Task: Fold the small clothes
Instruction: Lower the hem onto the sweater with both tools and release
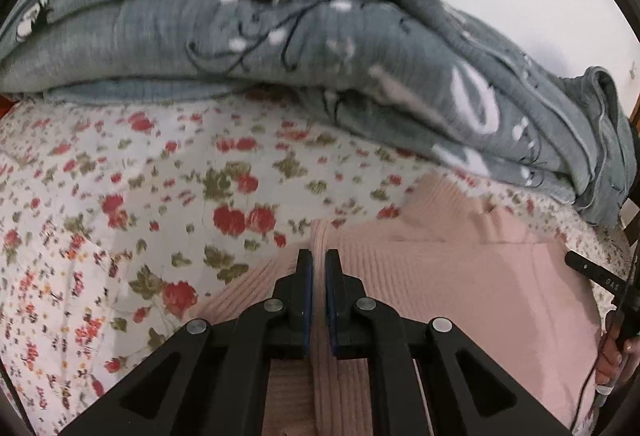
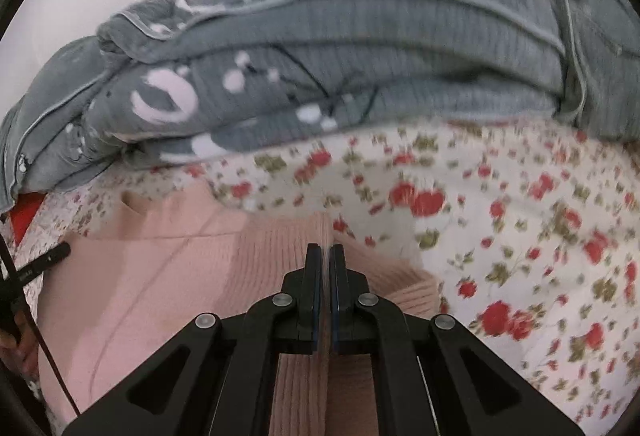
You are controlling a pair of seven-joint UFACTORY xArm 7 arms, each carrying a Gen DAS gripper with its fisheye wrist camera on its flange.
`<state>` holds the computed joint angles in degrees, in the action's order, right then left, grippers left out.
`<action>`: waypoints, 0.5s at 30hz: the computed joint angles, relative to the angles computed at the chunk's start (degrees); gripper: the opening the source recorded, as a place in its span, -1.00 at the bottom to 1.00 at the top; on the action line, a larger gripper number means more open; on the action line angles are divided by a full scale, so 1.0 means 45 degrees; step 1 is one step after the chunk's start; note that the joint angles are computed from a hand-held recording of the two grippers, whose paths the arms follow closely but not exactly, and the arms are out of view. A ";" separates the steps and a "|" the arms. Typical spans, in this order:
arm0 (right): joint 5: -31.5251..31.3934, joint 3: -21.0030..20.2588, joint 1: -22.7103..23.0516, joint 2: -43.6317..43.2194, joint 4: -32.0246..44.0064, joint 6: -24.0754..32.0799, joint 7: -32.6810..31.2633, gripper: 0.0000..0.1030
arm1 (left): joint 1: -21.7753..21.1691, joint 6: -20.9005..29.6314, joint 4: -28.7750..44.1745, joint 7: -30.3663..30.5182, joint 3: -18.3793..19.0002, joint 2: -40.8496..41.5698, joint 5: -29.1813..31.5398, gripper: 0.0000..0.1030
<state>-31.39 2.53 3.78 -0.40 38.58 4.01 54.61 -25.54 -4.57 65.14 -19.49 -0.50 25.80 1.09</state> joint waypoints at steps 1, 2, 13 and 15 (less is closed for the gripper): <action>0.0800 0.0028 0.0011 0.0080 -0.0063 -0.0038 -0.0645 -0.93 | 0.0018 0.0009 0.0046 -0.0031 -0.0013 0.0100 -0.0038 -0.80; 0.1190 0.0003 0.0040 0.0178 -0.0087 -0.0082 -0.0905 -0.92 | 0.0018 -0.0008 0.0065 -0.0042 -0.0011 0.0176 -0.0051 -0.80; -0.1296 -0.0433 0.0384 0.0445 0.0259 0.0265 0.1072 -0.92 | -0.3234 0.0448 0.0227 -0.1222 0.3403 0.0350 0.0975 -0.77; -0.1200 -0.0447 0.0381 0.0436 0.0215 0.0194 0.0972 -0.92 | -0.3102 0.0450 0.0233 -0.1296 0.3281 0.0337 0.1123 -0.77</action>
<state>-36.79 0.52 5.49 1.56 39.55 4.88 58.98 -39.50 -2.54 66.18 -25.32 14.27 27.32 6.14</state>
